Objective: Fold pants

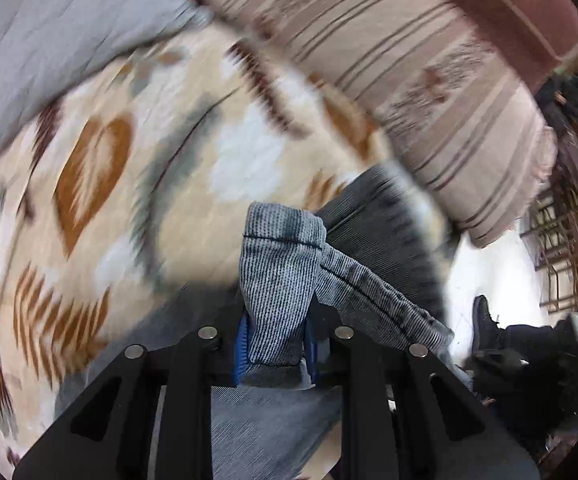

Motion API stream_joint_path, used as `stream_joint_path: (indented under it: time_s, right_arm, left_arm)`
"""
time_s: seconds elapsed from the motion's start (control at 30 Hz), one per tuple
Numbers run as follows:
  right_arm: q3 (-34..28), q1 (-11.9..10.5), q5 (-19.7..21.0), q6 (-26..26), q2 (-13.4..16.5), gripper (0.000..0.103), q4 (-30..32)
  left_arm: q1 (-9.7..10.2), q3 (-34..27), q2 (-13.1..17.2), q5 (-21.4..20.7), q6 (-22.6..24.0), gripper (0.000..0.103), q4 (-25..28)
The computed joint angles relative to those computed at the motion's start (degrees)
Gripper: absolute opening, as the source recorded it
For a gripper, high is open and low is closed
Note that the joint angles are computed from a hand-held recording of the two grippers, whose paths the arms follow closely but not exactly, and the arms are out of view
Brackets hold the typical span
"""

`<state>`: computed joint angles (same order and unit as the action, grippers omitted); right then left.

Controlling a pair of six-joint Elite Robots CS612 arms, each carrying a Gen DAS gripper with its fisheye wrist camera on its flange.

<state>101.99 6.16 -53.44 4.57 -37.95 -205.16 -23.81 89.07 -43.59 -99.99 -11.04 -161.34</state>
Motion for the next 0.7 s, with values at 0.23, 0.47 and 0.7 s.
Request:
stream_joint_path:
  time_s: [0.23,0.47,0.7]
  right_arm:
    - [-0.5,-4.8,-1.1,14.2,3.2,0.017,0.0]
    - [-3.9,-7.0,6.8,23.3,7.2,0.059,-2.2]
    - [-7.4,-7.4,13.2,32.9,10.6,0.060,-5.7]
  left_arm:
    - [-3.74,-14.1,7.6,1.7,8.2,0.039,11.7]
    - [-1.67,-26.0,13.6,-4.4,17.6,0.061,31.4]
    - [-0.90,-29.1,15.6,-6.9,24.3,0.071,37.3]
